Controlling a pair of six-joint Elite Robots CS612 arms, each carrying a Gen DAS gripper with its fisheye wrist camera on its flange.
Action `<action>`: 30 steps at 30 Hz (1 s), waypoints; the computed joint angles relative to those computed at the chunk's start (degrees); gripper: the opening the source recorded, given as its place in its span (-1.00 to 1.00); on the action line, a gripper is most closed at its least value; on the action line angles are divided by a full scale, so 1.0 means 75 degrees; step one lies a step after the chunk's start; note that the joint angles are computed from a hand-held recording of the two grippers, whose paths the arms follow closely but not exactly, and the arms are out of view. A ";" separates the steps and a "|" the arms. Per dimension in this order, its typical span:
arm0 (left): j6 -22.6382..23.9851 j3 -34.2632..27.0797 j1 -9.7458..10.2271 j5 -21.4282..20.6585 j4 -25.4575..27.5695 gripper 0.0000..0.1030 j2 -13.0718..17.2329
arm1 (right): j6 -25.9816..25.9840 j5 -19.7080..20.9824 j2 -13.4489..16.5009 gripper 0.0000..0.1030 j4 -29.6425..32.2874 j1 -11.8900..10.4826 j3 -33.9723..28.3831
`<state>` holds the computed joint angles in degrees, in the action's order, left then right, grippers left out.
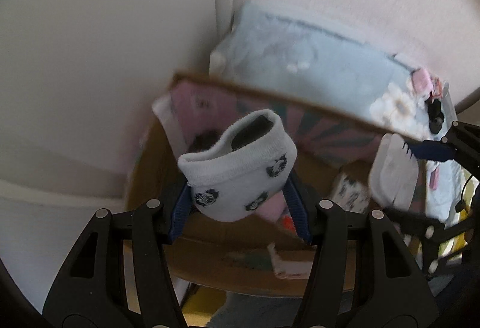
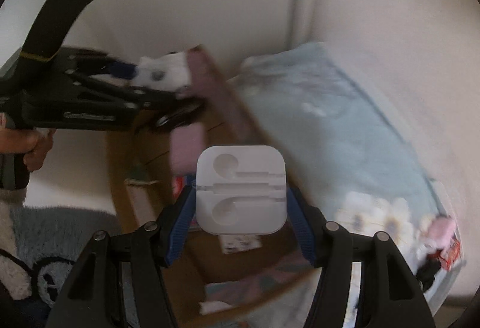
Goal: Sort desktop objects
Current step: 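Carry sock and earphone case to the cardboard box and release both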
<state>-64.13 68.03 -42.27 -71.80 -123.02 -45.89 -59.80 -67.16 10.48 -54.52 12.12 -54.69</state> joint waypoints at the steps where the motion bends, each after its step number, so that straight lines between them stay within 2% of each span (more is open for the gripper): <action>1: -0.0036 0.0043 0.0008 -0.0122 0.0022 0.05 0.0018 | -0.0122 -0.0057 0.0035 0.12 0.0139 0.0035 -0.0041; 6: -0.0060 0.0103 0.0012 -0.0383 0.0039 0.05 0.0083 | -0.0174 -0.0373 0.0108 0.12 0.0512 0.0105 -0.0026; 17: 0.0184 -0.0048 0.0060 -0.0391 0.0081 0.06 0.0148 | 0.0113 -0.0443 0.0007 0.12 0.0491 0.0076 0.0207; 19: 0.0177 -0.0122 0.0076 -0.0420 0.0182 0.22 0.0182 | 0.0137 -0.0495 0.0000 0.12 0.0546 0.0082 0.0247; 20: 0.0166 -0.0213 0.0094 -0.0456 0.0297 0.51 0.0232 | 0.0134 -0.0548 -0.0028 0.18 0.0605 0.0091 0.0310; 21: 0.0121 -0.0321 0.0102 -0.0443 0.0523 0.89 0.0268 | 0.0137 -0.0585 -0.0047 0.37 0.0670 0.0093 0.0359; 22: 0.0064 -0.0413 0.0096 -0.0342 0.0735 1.00 0.0292 | 0.0178 -0.0631 -0.0065 0.58 0.0709 0.0095 0.0403; 23: 0.0041 -0.0420 0.0084 -0.0240 0.0771 0.99 0.0278 | 0.0218 -0.0645 -0.0085 0.93 0.0749 0.0090 0.0449; 24: 0.0064 -0.0358 0.0076 -0.0190 0.0621 0.99 0.0233 | 0.0238 -0.0540 -0.0107 0.98 0.0806 0.0063 0.0488; 26: 0.0110 -0.0281 0.0062 -0.0117 0.0442 0.99 0.0161 | 0.0336 -0.0184 -0.0156 0.98 0.0901 -0.0019 0.0554; 30: 0.0199 -0.0314 0.0016 0.0078 0.0551 0.99 0.0114 | 0.0471 0.0310 -0.0373 0.98 0.1169 -0.0142 0.0937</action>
